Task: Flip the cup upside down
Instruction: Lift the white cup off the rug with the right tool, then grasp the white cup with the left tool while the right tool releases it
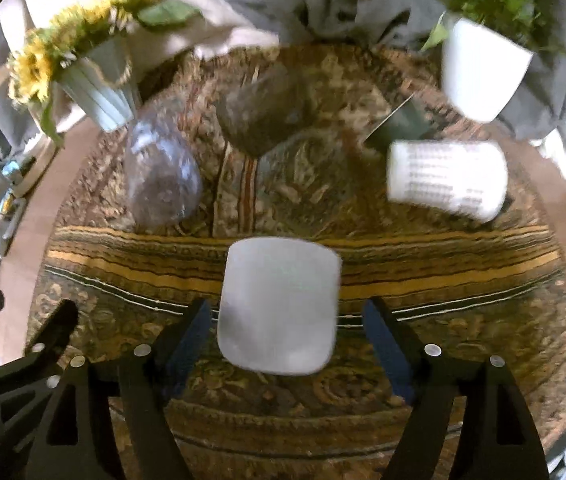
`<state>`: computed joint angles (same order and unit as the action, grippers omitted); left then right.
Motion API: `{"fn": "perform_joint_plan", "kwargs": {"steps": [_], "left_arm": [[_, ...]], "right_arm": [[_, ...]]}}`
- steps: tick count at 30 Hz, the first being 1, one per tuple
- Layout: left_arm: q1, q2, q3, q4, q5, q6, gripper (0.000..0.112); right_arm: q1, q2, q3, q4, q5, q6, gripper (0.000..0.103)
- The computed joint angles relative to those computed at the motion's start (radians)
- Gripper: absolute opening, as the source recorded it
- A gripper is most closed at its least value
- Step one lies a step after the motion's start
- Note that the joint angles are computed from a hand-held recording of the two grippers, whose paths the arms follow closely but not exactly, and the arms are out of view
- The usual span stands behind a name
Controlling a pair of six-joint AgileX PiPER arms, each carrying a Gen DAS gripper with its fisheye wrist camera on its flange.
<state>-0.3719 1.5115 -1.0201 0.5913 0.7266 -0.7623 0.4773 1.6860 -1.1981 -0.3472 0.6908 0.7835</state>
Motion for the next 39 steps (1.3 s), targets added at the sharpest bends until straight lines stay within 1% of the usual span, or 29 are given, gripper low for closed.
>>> {"fn": "perform_joint_plan", "kwargs": {"steps": [4, 7, 9, 12, 15, 17, 20, 23, 25, 27, 31, 35, 38, 39], "left_arm": [[-0.060, -0.028, 0.007, -0.021, -0.001, -0.007, 0.103], [-0.124, -0.032, 0.009, -0.041, -0.013, -0.028, 0.103], [-0.175, -0.023, 0.008, -0.030, -0.021, -0.061, 0.103], [-0.248, 0.005, 0.002, 0.032, -0.031, -0.157, 0.102], [-0.302, 0.032, 0.008, 0.097, -0.062, -0.257, 0.102], [-0.337, 0.050, 0.023, 0.183, -0.087, -0.355, 0.102], [-0.387, 0.088, 0.031, 0.336, -0.085, -0.496, 0.102], [-0.411, 0.125, 0.025, 0.439, -0.074, -0.582, 0.101], [-0.408, 0.141, 0.022, 0.458, -0.093, -0.598, 0.100], [-0.414, 0.159, 0.020, 0.477, -0.104, -0.622, 0.096], [-0.442, 0.201, 0.016, 0.521, -0.089, -0.687, 0.091], [-0.432, 0.228, 0.012, 0.511, -0.111, -0.702, 0.078], [-0.431, 0.239, 0.012, 0.528, -0.119, -0.733, 0.076], [-0.431, 0.246, 0.006, 0.522, -0.118, -0.728, 0.071]], "right_arm": [[0.012, -0.119, 0.066, -0.097, 0.039, 0.077, 0.078], [-0.009, -0.196, 0.134, -0.119, 0.045, 0.088, 0.078], [-0.039, -0.236, 0.178, -0.109, 0.042, 0.071, 0.078], [-0.090, -0.289, 0.251, -0.099, 0.024, 0.042, 0.078], [-0.152, -0.325, 0.303, -0.077, -0.005, -0.010, 0.078], [-0.193, -0.347, 0.344, -0.067, -0.034, -0.038, 0.078], [-0.244, -0.359, 0.389, -0.055, -0.071, -0.071, 0.078], [-0.287, -0.356, 0.419, -0.026, -0.103, -0.110, 0.078], [-0.312, -0.350, 0.434, -0.008, -0.120, -0.139, 0.078], [-0.332, -0.349, 0.447, 0.009, -0.133, -0.161, 0.078], [-0.353, -0.339, 0.463, -0.001, -0.150, -0.176, 0.078], [-0.374, -0.330, 0.472, -0.001, -0.164, -0.190, 0.078], [-0.378, -0.327, 0.474, -0.007, -0.167, -0.188, 0.078], [-0.378, -0.326, 0.475, -0.008, -0.168, -0.189, 0.078]]}}
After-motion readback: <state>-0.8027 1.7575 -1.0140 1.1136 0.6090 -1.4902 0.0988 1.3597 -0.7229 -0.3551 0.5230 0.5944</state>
